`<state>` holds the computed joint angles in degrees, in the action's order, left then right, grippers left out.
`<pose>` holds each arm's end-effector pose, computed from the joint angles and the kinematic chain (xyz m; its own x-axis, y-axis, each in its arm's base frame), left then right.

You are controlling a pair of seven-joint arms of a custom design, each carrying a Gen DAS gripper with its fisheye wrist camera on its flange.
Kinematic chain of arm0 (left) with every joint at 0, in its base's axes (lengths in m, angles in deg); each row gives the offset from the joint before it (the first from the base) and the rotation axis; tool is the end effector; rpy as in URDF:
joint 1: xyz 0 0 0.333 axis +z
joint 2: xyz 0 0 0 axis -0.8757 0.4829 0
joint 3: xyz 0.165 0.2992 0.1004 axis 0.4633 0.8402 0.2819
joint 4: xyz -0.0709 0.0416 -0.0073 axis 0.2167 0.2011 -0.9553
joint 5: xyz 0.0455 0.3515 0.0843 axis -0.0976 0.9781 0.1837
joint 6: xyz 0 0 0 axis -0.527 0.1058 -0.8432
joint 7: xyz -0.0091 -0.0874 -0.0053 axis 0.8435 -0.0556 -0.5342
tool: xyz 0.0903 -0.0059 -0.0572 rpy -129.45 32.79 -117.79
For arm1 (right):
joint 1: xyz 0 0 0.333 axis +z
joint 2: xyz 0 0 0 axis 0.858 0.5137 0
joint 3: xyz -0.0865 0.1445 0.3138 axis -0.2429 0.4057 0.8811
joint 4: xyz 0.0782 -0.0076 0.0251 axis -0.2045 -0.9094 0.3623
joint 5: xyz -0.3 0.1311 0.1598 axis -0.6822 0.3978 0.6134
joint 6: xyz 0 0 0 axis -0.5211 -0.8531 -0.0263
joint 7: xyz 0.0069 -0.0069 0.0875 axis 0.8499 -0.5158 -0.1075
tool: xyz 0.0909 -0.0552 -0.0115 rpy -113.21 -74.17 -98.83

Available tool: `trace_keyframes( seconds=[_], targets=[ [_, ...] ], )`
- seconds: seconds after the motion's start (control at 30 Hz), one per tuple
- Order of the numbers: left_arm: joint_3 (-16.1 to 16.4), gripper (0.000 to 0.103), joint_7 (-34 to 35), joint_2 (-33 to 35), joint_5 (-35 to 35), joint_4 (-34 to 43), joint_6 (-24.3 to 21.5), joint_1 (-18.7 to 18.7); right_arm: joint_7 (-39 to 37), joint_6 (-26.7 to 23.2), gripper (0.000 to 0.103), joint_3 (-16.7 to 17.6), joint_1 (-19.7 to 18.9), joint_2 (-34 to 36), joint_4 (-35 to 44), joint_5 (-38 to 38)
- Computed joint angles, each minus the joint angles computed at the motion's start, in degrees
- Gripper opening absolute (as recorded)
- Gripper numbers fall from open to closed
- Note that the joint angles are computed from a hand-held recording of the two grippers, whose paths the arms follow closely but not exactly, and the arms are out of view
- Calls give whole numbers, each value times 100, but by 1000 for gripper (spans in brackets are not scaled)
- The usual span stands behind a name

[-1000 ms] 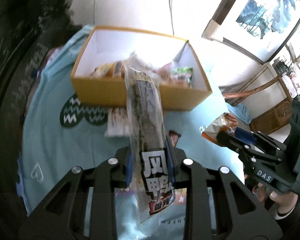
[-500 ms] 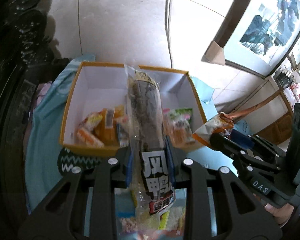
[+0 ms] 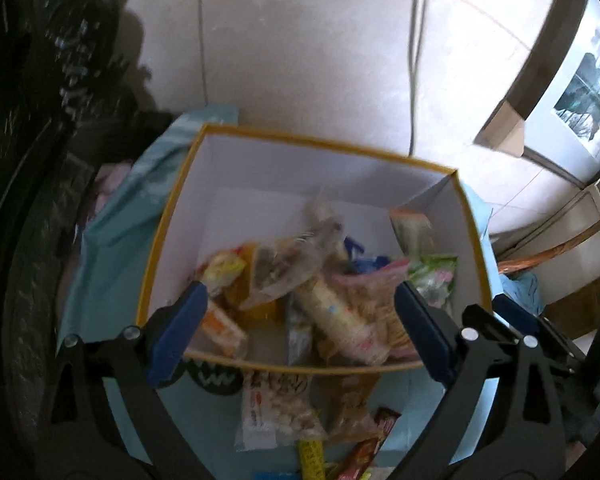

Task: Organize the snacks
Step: 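Carry both held packs over the yellow box and open both tools, then grasp the yellow rice stick with left tool while right tool grasps chocolate bar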

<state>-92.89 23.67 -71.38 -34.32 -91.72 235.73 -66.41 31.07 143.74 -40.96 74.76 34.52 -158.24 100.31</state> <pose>0.5400 -0.1368 0.4859 0.1092 -0.9837 0.1430 -0.8459 -0.1675 -0.5064 0.5135 0.1516 0.4245 0.1382 -0.9227 -0.3599 -0.7945 0.1137 -0.5965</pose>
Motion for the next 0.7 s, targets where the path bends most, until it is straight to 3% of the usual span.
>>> trace_keyframes(
  seconds=[0.47, 0.7],
  targets=[
    [-57, 96, 28, -759, -139, -958, -141, 76, -215, 6, 73, -152, 281, -587, -686, 382],
    [-124, 96, 174, -1292, -452, -1801, -292, 7, 132, 12, 73, -299, 469, -877, -1366, 193]
  ],
)
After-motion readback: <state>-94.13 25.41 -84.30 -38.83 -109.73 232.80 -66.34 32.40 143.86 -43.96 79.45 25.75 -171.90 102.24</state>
